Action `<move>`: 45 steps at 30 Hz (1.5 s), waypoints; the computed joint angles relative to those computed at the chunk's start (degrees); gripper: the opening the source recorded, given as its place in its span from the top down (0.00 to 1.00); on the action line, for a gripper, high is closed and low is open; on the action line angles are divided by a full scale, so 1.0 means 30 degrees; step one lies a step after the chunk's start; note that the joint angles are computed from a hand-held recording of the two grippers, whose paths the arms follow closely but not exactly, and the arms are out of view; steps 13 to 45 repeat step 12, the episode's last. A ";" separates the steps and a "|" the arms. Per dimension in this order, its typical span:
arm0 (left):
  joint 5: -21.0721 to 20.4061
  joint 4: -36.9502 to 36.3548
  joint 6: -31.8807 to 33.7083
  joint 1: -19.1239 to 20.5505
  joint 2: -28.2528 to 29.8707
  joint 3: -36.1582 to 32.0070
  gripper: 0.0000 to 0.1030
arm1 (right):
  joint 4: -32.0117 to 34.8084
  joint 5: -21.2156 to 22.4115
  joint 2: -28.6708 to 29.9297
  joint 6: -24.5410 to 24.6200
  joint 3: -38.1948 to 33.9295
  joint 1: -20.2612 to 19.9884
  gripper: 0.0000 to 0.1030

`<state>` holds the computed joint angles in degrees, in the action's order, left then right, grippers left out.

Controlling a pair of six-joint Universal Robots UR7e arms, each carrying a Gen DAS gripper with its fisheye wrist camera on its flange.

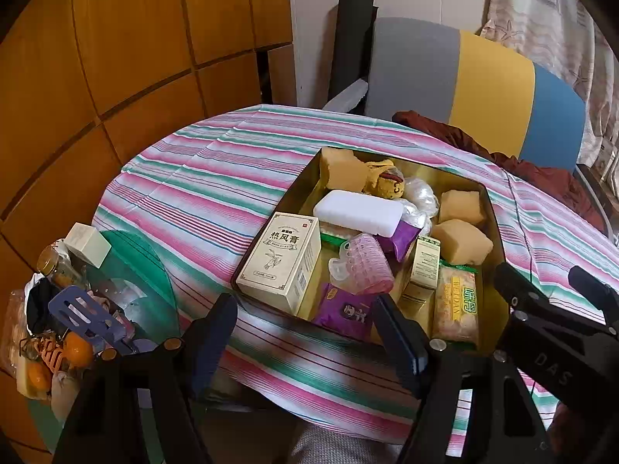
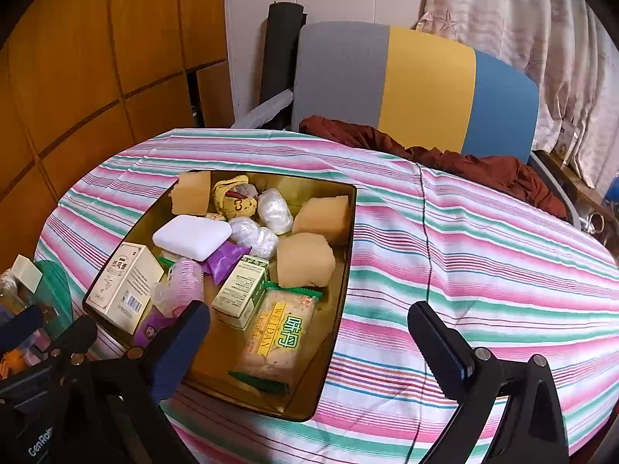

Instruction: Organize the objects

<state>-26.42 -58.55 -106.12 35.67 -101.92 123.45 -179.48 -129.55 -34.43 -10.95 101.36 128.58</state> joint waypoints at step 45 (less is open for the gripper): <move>0.0426 0.2079 -0.2356 -0.0389 0.0108 -0.0179 0.32 | 0.0307 -0.0092 0.0245 0.0178 -0.0153 -0.0014 0.00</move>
